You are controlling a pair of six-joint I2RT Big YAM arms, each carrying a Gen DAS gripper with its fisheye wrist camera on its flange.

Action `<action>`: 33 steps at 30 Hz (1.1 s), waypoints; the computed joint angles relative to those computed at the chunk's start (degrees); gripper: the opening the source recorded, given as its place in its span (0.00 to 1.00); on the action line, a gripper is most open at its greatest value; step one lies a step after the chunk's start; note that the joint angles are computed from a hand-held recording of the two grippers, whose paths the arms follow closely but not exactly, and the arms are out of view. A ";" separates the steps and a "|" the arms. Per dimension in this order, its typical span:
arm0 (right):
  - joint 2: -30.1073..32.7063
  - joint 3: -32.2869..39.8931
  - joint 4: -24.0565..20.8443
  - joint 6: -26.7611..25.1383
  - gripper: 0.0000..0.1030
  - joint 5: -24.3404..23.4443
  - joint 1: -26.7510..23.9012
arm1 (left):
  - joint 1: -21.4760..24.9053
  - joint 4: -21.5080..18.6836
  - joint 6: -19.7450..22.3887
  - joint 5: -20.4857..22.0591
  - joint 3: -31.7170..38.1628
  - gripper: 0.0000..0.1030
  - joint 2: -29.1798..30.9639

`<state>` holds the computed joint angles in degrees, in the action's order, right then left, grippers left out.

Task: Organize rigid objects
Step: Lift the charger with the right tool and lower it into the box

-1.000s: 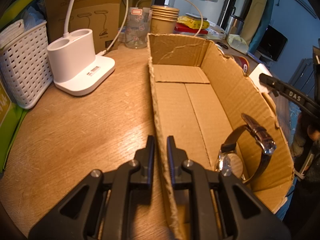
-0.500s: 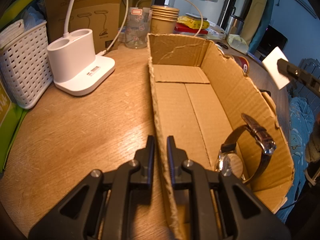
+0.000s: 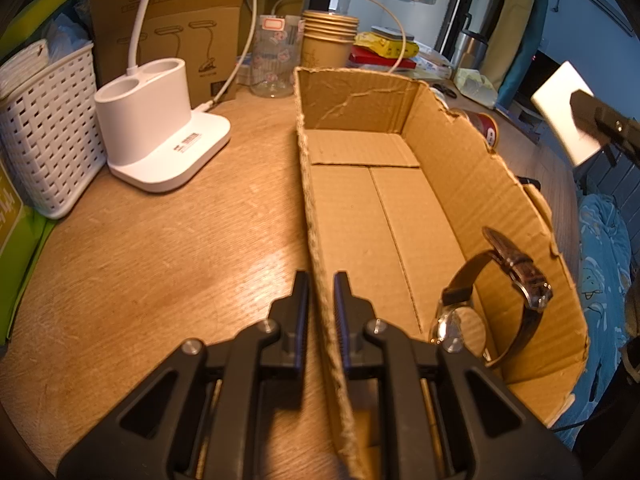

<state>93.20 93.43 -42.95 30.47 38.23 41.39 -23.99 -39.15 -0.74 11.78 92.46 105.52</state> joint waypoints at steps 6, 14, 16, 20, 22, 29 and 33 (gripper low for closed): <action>1.24 2.18 0.76 -2.15 0.28 -0.93 0.67 | -0.01 0.01 -0.01 -0.01 0.00 0.13 0.01; 4.56 6.10 1.20 -5.40 0.28 -3.93 1.46 | -0.02 -0.03 0.04 0.01 0.03 0.13 0.01; 5.46 7.14 1.11 -5.94 0.28 -4.75 1.52 | 0.03 -0.08 0.08 0.04 0.05 0.13 -0.01; 7.04 8.83 0.91 -6.65 0.28 -5.97 1.74 | 0.10 -0.15 0.14 0.09 0.11 0.13 -0.01; 7.72 9.45 0.68 -6.87 0.28 -6.67 1.67 | 0.06 -0.13 0.12 0.05 0.09 0.13 0.00; 9.54 10.48 -0.30 -6.56 0.28 -9.41 1.20 | 0.07 -0.12 0.13 0.06 0.08 0.13 -0.02; 10.42 10.86 -1.08 -5.96 0.28 -10.61 0.90 | 0.06 -0.11 0.12 0.06 0.08 0.13 -0.01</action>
<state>103.63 104.29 -44.03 24.51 27.62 42.29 -23.93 -39.25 -0.62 11.84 92.54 105.51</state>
